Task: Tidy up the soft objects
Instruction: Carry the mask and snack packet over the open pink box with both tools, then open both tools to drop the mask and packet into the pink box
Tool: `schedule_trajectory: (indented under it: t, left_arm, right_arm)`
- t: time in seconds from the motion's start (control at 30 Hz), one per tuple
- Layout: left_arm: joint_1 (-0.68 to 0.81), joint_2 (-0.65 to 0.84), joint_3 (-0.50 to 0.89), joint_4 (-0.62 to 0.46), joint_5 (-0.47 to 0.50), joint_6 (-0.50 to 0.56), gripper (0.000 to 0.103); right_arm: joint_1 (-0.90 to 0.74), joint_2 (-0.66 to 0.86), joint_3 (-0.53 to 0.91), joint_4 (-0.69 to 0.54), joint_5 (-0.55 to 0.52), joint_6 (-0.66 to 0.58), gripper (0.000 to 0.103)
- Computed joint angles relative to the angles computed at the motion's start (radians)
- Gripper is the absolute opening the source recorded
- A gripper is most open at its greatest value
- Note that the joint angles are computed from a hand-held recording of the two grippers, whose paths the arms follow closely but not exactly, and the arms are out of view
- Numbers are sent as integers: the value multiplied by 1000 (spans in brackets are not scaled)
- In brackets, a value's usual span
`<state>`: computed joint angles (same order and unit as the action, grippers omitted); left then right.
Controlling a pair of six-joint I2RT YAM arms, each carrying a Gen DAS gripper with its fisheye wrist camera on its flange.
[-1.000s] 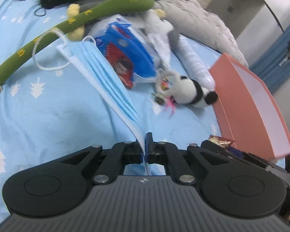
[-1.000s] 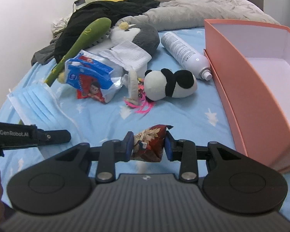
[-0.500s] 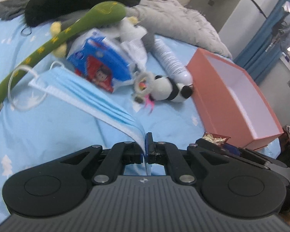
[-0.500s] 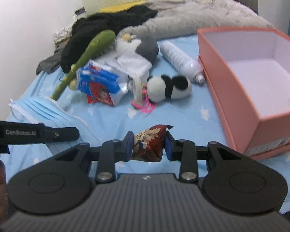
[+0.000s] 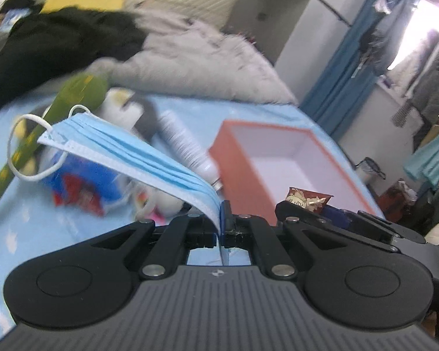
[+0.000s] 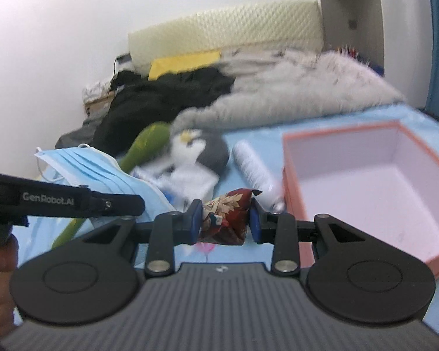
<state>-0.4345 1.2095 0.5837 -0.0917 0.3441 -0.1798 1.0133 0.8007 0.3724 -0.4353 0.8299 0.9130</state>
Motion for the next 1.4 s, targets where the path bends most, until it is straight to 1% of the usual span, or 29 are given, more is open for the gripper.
schedule_trajectory:
  t: [0.07, 0.2, 0.3, 0.37, 0.43, 0.53, 0.6, 0.63, 0.67, 0.7, 0.73, 0.8, 0.9, 0.97, 1.07, 1.2, 1.23, 1.27, 1.33, 1.4]
  left_arm:
    - [-30, 17, 62, -21, 11, -10, 3]
    - [-109, 67, 194, -57, 2, -37, 3]
    - [-178, 130, 312, -85, -13, -43, 3]
    - [-226, 166, 381, -110, -38, -48, 3]
    - [-269, 225, 464, -136, -49, -50, 3]
    - [-313, 325, 580, -172, -53, -54, 3]
    - [-350, 412, 672, -198, -67, -71, 3]
    - [-359, 453, 707, -205, -70, -71, 3]
    - [-372, 501, 753, -220, -76, -71, 3]
    - [-388, 545, 788, -224, -87, -71, 3]
    - [-398, 587, 813, -217, -91, -66, 3]
    - [-440, 692, 907, -259, -135, -46, 3]
    - [-472, 841, 1025, -296, -129, -70, 3]
    - [-490, 936, 1128, -344, -127, -76, 3]
    - [-507, 1061, 1263, -409, -134, -58, 3]
    - [-529, 1208, 1435, -500, -156, -26, 3]
    - [-528, 1222, 1438, -501, -154, -23, 3]
    - [-529, 1263, 1487, -530, -155, -25, 3]
    - [-529, 1306, 1532, -556, -158, -29, 3]
    - [-528, 1337, 1558, -574, -153, -32, 3]
  right_arm:
    - [-19, -52, 35, -57, 25, -43, 37]
    - [-80, -159, 103, -168, 57, -126, 37]
    - [-169, -249, 138, -218, 34, -212, 37]
    - [-261, -295, 153, -227, -14, -297, 37]
    - [-397, -324, 167, -224, -112, -377, 37]
    - [-635, -355, 182, -221, -295, -504, 37]
    - [-840, -355, 181, -208, -460, -587, 37]
    - [-909, -352, 177, -206, -516, -612, 37]
    - [-1013, -347, 173, -203, -599, -651, 37]
    - [-1081, -342, 164, -199, -650, -679, 37]
    - [-1153, -330, 153, -190, -708, -710, 37]
    - [-1304, -301, 121, -169, -821, -775, 37]
    - [-1462, -224, 63, -115, -911, -856, 37]
    - [-1568, -142, 29, -65, -977, -907, 37]
    - [-1666, -49, -14, -1, -1030, -961, 37]
    - [-1735, 98, -59, 122, -1048, -1006, 37]
    - [-1752, 129, -67, 146, -1057, -1016, 37]
    - [-1761, 165, -72, 173, -1065, -1018, 37]
    - [-1801, 226, -80, 210, -1091, -1030, 37]
    - [-1830, 260, -92, 232, -1111, -1041, 37]
